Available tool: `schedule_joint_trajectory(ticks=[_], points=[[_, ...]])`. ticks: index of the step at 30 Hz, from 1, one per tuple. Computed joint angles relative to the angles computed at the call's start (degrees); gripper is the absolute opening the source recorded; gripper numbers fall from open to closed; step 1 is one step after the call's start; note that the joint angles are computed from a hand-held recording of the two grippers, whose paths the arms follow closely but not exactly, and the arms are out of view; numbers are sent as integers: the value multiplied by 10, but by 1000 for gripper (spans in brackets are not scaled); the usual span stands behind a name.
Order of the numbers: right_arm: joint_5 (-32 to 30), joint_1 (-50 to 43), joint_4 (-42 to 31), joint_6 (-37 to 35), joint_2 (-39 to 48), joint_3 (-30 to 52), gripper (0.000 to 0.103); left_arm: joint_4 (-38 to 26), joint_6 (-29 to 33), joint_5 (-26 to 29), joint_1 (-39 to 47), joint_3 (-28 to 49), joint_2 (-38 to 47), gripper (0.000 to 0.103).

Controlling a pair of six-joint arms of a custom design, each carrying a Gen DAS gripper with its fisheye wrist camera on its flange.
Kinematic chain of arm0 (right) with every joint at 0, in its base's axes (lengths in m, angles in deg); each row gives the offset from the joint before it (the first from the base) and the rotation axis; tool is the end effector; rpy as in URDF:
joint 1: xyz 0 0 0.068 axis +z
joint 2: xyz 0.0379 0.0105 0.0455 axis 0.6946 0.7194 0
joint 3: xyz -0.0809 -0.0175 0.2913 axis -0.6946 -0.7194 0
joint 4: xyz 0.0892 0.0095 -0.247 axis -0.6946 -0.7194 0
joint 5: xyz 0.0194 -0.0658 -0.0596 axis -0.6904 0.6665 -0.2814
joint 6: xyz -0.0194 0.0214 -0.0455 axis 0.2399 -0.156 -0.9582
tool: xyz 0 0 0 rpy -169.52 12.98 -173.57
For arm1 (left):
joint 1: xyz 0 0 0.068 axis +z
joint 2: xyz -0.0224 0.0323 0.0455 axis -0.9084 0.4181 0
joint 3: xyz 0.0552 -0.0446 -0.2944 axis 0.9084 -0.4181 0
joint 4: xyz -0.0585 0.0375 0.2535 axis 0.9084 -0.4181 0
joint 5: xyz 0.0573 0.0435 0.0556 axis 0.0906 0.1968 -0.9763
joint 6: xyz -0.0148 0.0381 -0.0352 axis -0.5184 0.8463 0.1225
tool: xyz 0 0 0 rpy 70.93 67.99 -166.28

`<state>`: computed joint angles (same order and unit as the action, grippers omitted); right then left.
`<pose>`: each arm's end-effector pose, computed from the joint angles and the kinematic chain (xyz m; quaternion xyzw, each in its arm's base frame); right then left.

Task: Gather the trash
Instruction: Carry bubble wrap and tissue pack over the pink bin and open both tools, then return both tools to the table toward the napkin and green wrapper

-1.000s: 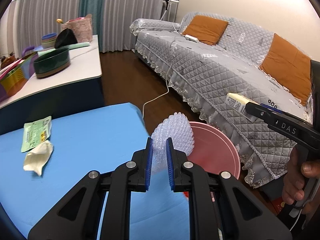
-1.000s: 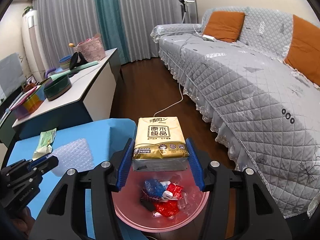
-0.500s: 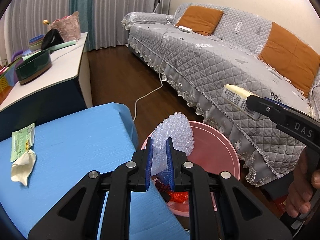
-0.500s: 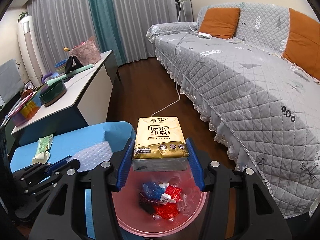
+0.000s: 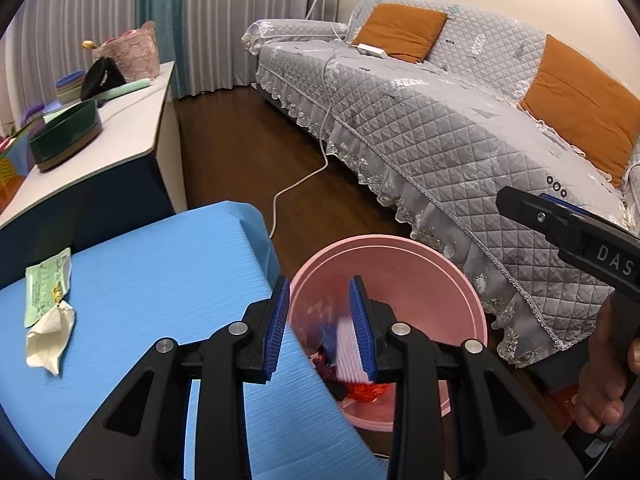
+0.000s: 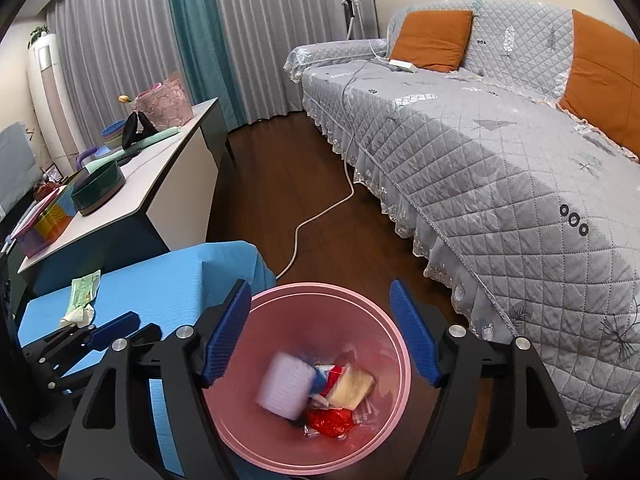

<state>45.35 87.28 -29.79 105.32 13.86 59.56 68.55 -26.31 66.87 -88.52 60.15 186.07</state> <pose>0.2461 0.1990 0.1912 0.2028 0.8786 -0.0246 0.4316 0.3146 -0.1426 0.1711 0.2606 0.8820 -0.1504 0.3627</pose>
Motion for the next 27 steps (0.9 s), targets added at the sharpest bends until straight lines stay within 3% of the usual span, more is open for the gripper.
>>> schedule_joint_trajectory(ticks=[10,18,27], points=[[11,22,2,-7,31,37,72,-27,33,37,79,-27,-68,31],[34,61,-1,-26,78,104,69,-71,107,92,206,-21,-111,31],[30,83,28,-61,127,166,54,-100,203,141,366,63,-41,31]])
